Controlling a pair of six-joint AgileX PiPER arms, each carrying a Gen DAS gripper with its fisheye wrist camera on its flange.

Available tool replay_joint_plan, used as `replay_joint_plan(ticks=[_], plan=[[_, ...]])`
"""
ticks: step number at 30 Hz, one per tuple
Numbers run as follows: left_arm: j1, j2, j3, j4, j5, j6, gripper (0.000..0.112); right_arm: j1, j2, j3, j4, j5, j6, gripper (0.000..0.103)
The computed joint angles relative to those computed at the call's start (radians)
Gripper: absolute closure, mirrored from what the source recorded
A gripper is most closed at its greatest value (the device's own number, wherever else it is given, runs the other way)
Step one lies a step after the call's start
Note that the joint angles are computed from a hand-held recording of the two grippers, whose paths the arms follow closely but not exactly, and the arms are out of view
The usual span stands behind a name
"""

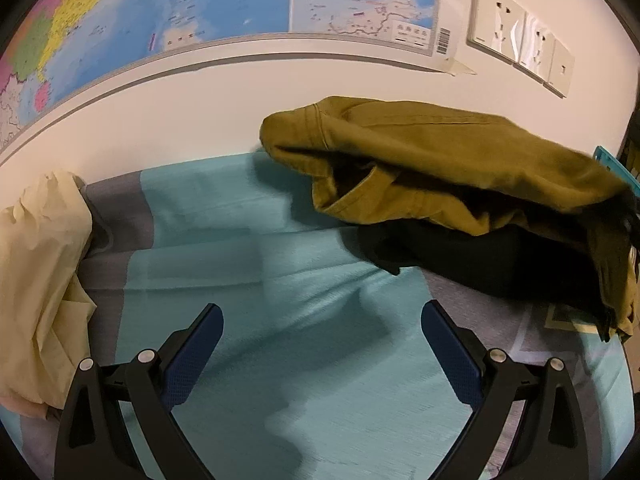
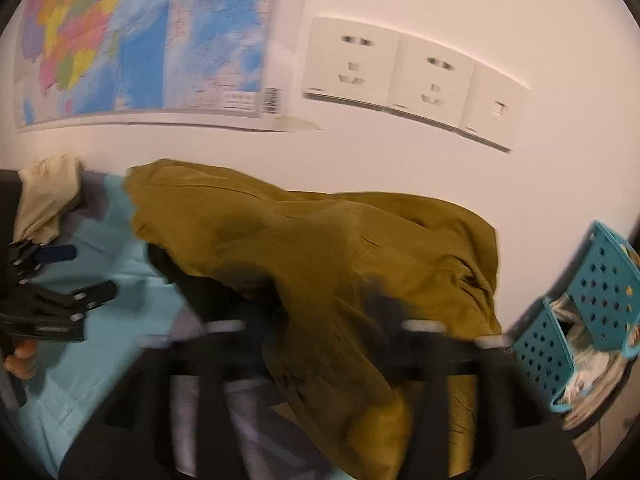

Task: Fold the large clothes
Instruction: 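Grasp the olive jacket with the right gripper while the left gripper approaches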

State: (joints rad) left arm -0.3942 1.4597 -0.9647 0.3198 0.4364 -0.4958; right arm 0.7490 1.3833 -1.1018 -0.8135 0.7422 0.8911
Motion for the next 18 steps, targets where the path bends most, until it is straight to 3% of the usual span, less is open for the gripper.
replay_joint_plan(ticks=[1, 5, 11, 12, 13, 16, 18], plan=[[0.008, 0.003, -0.002, -0.013, 0.000, 0.012, 0.016, 0.019, 0.018, -0.013, -0.017, 0.009, -0.018, 0.019], [0.036, 0.009, -0.006, -0.051, -0.003, 0.048, 0.016, 0.101, 0.195, -0.121, -0.093, 0.081, -0.124, 0.019], [0.074, 0.016, -0.008, -0.094, -0.016, 0.092, 0.016, 0.071, 0.355, -0.228, -0.079, 0.074, -0.239, 0.023], [0.077, 0.019, -0.011, -0.093, -0.018, 0.091, 0.016, 0.052, 0.345, -0.228, -0.029, 0.053, -0.285, 0.036], [0.082, 0.025, -0.016, -0.095, -0.020, 0.094, 0.016, 0.031, 0.320, -0.218, 0.026, 0.026, -0.318, 0.062], [0.101, 0.024, -0.018, -0.126, -0.026, 0.124, 0.016, -0.030, 0.218, -0.183, 0.178, -0.034, -0.422, 0.083], [0.110, 0.019, -0.017, -0.157, -0.024, 0.151, 0.016, -0.087, 0.147, -0.144, 0.288, -0.085, -0.503, 0.088]])
